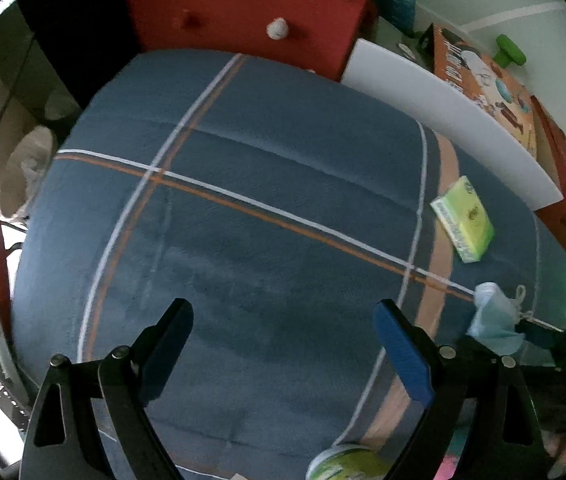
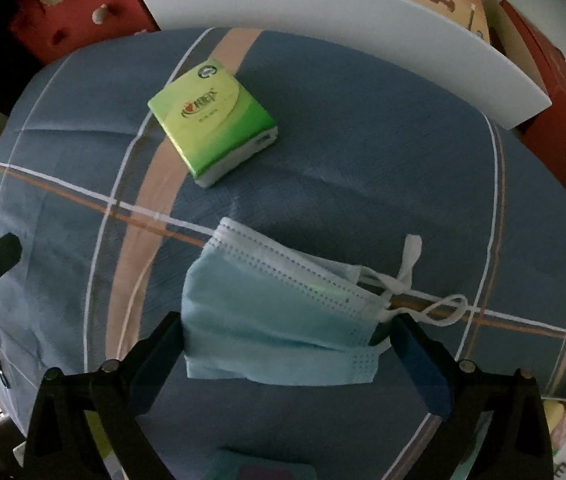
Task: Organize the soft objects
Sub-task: 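Lower the right gripper onto the blue face mask and close it, then grasp the green tissue pack with the left gripper while the right gripper holds the mask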
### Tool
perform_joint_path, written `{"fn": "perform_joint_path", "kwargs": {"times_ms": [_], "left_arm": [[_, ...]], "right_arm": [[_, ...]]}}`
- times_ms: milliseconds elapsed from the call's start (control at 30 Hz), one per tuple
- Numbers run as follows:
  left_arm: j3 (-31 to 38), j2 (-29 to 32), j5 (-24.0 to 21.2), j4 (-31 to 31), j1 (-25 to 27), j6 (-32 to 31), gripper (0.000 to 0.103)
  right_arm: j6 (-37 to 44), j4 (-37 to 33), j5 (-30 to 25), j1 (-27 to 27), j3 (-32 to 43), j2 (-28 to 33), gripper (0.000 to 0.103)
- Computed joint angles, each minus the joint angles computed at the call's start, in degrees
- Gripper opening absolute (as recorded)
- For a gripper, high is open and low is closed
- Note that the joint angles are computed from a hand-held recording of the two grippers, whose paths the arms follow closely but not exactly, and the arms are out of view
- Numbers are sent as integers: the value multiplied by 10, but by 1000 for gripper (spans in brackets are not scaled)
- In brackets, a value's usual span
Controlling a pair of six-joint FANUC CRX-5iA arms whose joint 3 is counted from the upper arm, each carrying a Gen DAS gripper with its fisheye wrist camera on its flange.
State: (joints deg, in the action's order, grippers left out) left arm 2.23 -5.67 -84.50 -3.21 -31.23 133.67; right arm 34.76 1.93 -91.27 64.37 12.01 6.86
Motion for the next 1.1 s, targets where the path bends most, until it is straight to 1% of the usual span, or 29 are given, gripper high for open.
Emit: {"fn": "perform_joint_path", "kwargs": {"times_ms": [67,100,167,200,267,433,467,500,533,667,767,933,1100], "left_arm": [[3,6,0,8,2,-6,92],[5,10,-1,11,2,-10,92],[6,14,6,20,5,-17,92],[6,16,10,25,7,-18,92],[13,24,11,26,6,-16,92],[38,47,15,24,-1,-24,92],[41,52,22,33,1,-29,95],[44,57,24,40,2,-35,101],[50,64,26,45,2,-42,103],[82,96,28,45,-10,-77,103],[102,121,37,57,-13,-112,103],[155,171,34,72,-26,-182,103],[222,228,-10,37,-47,-214,103]], "right_arm": [[-2,-4,3,-2,-1,-1,92],[-3,-11,11,-5,-4,-6,91],[2,-18,25,-12,-13,-14,84],[3,-18,27,-14,-15,-17,84],[-5,-17,37,-12,-25,-27,79],[-15,-16,56,-18,-55,-58,74],[-16,-16,62,-20,-66,-66,70],[-17,-16,68,-23,-78,-76,69],[-18,-16,73,-26,-89,-86,68],[-21,-7,76,-35,-119,-119,61],[-18,-4,81,-46,-139,-148,59],[-14,7,83,-58,-169,-187,59],[-14,21,87,-57,-194,-219,59]]}}
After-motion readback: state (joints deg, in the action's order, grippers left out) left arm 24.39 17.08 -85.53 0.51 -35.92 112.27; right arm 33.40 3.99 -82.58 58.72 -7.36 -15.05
